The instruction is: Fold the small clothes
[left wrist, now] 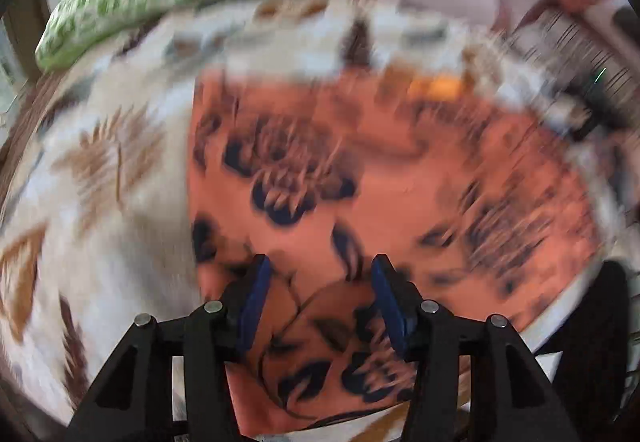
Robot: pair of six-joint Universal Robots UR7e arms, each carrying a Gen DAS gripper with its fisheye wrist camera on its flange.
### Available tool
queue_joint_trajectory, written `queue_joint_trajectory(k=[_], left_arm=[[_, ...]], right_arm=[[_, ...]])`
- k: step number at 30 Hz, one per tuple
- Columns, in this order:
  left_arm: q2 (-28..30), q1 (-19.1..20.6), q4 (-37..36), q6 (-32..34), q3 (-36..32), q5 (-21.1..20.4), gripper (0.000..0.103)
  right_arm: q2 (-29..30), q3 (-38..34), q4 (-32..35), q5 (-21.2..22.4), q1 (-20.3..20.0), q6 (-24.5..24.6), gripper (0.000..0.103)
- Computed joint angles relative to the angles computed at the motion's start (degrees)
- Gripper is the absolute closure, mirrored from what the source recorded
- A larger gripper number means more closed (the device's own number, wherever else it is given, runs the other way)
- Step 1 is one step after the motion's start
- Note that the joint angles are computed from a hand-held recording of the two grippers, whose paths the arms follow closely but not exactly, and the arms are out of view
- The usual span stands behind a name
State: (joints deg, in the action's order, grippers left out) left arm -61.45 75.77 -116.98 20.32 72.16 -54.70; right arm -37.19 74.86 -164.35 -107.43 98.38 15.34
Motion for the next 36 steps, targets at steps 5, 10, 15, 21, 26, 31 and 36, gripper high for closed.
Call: queue_joint_trajectory(k=[5,10,15,21,26,31,36], left_arm=[[-3.53,-1.99,-8.73,2.13,5.42,-1.04,0.050],[-3.05,-1.37,-10.53,2.52,7.31,0.47,0.035],[-3.68,-3.26,-14.93,3.62,11.00,4.76,0.035],[-6.17,-5.93,-16.76,-0.28,13.16,6.75,0.034],[-7.25,-6.96,-16.74,-2.37,15.05,7.30,0.034],[-8.34,-7.73,-15.88,-5.35,15.80,9.25,0.034],[-7.88,-7.87,-15.16,-6.82,15.67,10.06,0.033]], right_arm=[[-3.21,4.91,-1.45,1.43,2.61,-1.95,0.012],[-6.95,15.34,-7.84,10.62,3.02,-1.46,0.011],[-6.57,19.08,-11.83,2.91,2.17,6.83,0.010],[-7.68,23.85,-18.22,1.95,8.50,2.34,0.010],[-4.84,26.45,-15.78,0.43,7.09,6.71,0.010],[-5.43,25.91,-19.35,-2.04,8.61,8.75,0.010],[-4.29,22.22,-16.17,-1.44,7.41,5.29,0.005]])
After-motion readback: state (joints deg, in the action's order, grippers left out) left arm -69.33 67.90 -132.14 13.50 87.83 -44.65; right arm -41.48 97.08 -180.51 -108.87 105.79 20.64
